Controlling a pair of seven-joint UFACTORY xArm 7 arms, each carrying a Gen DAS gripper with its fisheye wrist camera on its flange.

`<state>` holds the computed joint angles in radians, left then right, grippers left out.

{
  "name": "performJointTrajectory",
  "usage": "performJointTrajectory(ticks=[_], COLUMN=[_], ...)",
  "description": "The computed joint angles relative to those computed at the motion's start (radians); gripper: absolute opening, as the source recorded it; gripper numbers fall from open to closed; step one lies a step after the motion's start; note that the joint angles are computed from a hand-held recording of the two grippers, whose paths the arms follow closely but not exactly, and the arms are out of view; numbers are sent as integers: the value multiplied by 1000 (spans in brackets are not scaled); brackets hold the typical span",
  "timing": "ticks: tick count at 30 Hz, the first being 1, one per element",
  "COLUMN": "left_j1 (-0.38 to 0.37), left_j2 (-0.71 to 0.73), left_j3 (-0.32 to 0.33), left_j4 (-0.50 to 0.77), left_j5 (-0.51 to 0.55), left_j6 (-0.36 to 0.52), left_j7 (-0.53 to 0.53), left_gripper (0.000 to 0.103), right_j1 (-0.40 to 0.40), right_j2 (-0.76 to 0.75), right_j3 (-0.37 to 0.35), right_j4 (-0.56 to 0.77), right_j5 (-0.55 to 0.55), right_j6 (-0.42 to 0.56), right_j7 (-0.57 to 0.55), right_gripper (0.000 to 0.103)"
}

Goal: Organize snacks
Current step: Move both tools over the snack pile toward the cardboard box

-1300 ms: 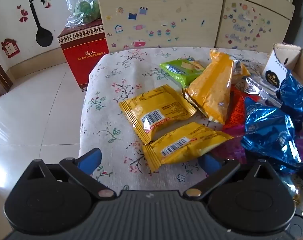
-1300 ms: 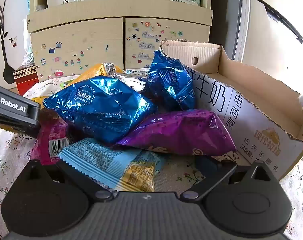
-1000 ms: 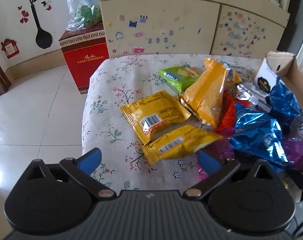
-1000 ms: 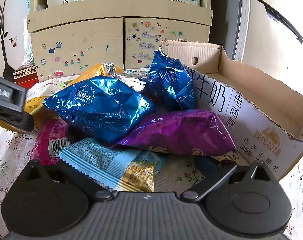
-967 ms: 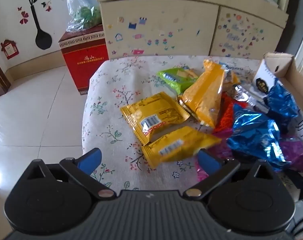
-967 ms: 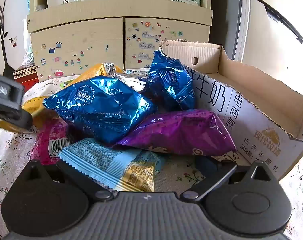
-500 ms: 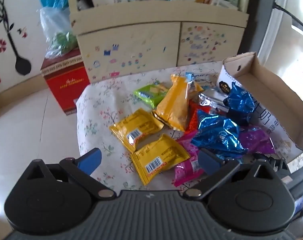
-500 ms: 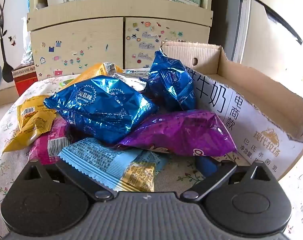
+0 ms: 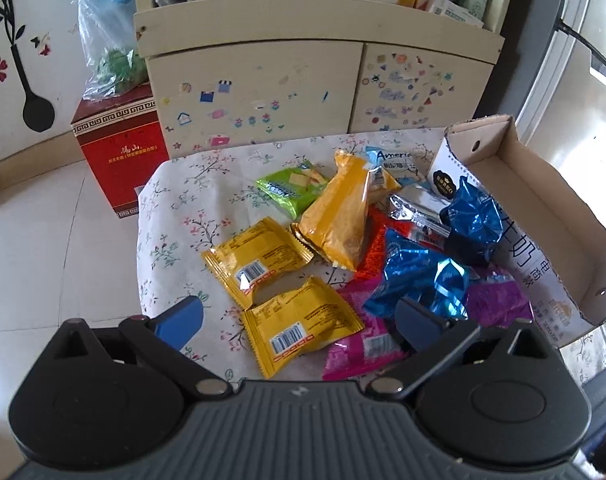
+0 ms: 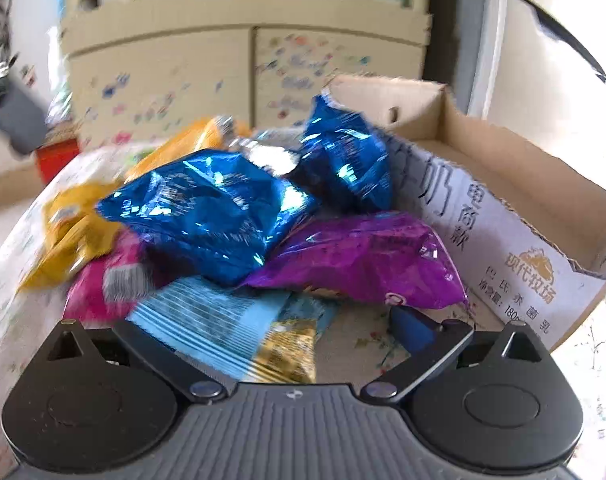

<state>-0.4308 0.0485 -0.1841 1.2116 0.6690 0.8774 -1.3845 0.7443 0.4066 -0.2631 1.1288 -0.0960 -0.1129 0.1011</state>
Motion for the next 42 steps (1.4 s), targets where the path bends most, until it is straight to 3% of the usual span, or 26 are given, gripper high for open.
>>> performJointTrajectory(ticks=[3, 7, 9, 14, 21, 30, 36, 42], left_j1=[-2, -10, -13, -16, -20, -44, -57, -65], left_j2=[19, 37, 40, 36, 29, 56, 62, 69], left_j3=[2, 5, 8, 12, 6, 3, 5, 5], left_j4=[19, 34, 38, 41, 49, 116, 129, 135], left_j5=[-13, -34, -42, -52, -29, 6, 13, 20], left_j6=[11, 36, 41, 67, 99, 221, 250, 251], left_j7=[6, 19, 27, 22, -8, -18, -20, -14], left_gripper=[102, 102, 102, 102, 102, 102, 102, 102], right_j1=[-211, -338, -331, -344, -403, -418, -401, -395], right_j2=[-69, -115, -140, -240, -262, -177, -146, -105], right_j3=[241, 408, 409, 421, 452, 432, 407, 399], right_j4=[15, 81, 83, -7, 45, 271, 301, 369], right_j5=[0, 40, 4, -50, 147, 153, 104, 85], right_j6=[194, 485, 546, 469, 461, 675, 663, 726], right_j7=[-90, -232, -231, -262, -342, -374, -291, -200], right_gripper=[103, 103, 103, 103, 103, 103, 103, 103])
